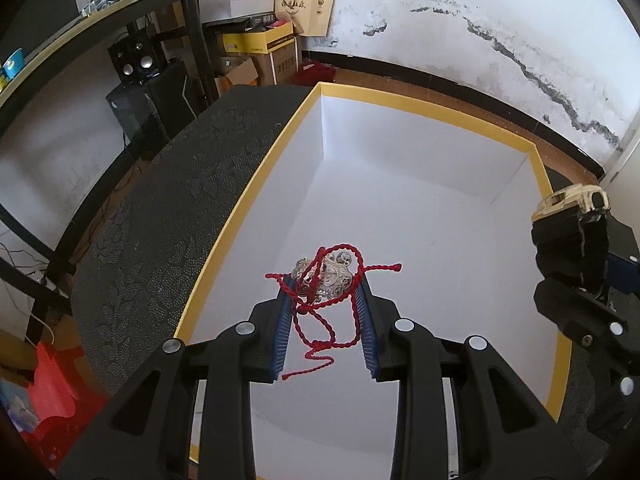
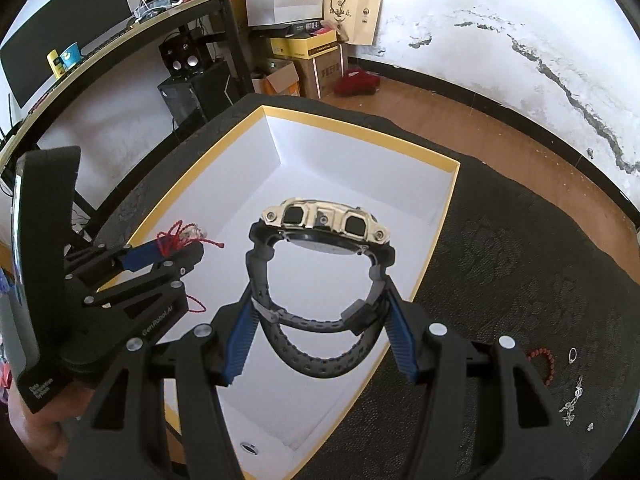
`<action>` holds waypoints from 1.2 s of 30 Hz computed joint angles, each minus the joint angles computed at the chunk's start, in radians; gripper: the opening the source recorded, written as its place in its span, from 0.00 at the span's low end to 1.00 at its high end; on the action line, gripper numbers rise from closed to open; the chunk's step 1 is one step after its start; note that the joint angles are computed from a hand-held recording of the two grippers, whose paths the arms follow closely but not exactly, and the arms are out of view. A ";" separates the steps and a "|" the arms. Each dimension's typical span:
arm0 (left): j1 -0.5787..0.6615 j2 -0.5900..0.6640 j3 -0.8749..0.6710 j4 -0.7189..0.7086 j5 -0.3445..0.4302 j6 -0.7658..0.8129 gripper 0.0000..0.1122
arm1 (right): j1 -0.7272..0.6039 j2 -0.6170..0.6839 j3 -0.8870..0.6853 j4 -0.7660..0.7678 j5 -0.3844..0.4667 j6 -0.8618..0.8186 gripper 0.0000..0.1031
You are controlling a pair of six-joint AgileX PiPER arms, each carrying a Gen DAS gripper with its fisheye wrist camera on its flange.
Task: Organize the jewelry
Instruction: 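Carry the red string charm into the white box and open the left tool, then lower the black watch into the white box and open the right tool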
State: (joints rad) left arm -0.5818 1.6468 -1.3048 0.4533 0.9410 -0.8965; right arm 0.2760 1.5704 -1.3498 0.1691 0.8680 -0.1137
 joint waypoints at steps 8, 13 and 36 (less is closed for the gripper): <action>-0.004 0.010 -0.008 0.001 0.007 0.002 0.27 | 0.000 -0.006 0.001 0.001 -0.004 0.006 0.56; -0.005 0.012 -0.008 -0.002 0.008 0.004 0.52 | 0.001 -0.006 -0.001 0.000 -0.004 0.010 0.56; -0.042 -0.033 0.025 0.117 0.058 -0.044 0.81 | -0.001 0.063 -0.050 0.027 -0.012 0.016 0.56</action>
State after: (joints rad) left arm -0.6238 1.6141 -1.2794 0.5699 0.9991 -0.9405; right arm 0.2752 1.6336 -1.3993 0.1959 0.8558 -0.0974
